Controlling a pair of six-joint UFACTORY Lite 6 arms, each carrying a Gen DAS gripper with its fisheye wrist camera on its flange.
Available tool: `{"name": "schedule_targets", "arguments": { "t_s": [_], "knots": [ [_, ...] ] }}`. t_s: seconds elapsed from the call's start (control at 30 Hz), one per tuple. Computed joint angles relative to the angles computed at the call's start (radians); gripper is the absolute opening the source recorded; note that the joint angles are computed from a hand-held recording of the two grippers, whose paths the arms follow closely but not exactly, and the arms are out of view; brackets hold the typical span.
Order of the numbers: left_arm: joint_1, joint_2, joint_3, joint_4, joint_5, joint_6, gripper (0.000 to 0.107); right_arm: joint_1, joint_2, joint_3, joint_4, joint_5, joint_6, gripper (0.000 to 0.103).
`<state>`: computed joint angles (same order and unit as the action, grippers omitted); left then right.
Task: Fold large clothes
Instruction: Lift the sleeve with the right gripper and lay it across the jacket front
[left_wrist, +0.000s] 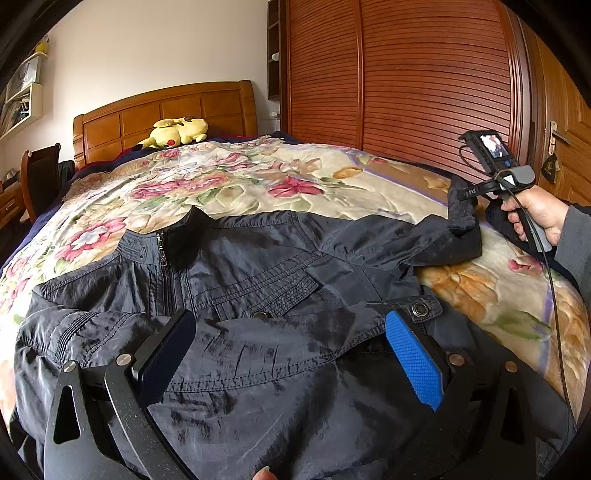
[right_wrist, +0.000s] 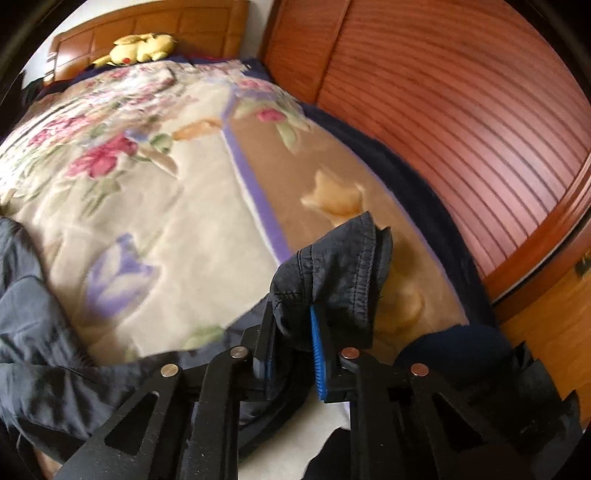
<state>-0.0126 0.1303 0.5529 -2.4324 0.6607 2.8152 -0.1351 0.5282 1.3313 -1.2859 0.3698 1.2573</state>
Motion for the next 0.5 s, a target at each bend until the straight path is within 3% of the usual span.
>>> {"name": "schedule_targets", "arguments": {
  "t_s": [0.23,0.5],
  "knots": [
    [0.041,-0.007,-0.007,0.033,0.015,-0.040,0.103,0.117,-0.238,-0.203,-0.258,0.040,0.255,0.010],
    [0.131,-0.194,-0.102,0.188,-0.016,-0.151,0.103,0.379,-0.537,-0.400,-0.268,0.175,0.306,0.010]
  ]
}}
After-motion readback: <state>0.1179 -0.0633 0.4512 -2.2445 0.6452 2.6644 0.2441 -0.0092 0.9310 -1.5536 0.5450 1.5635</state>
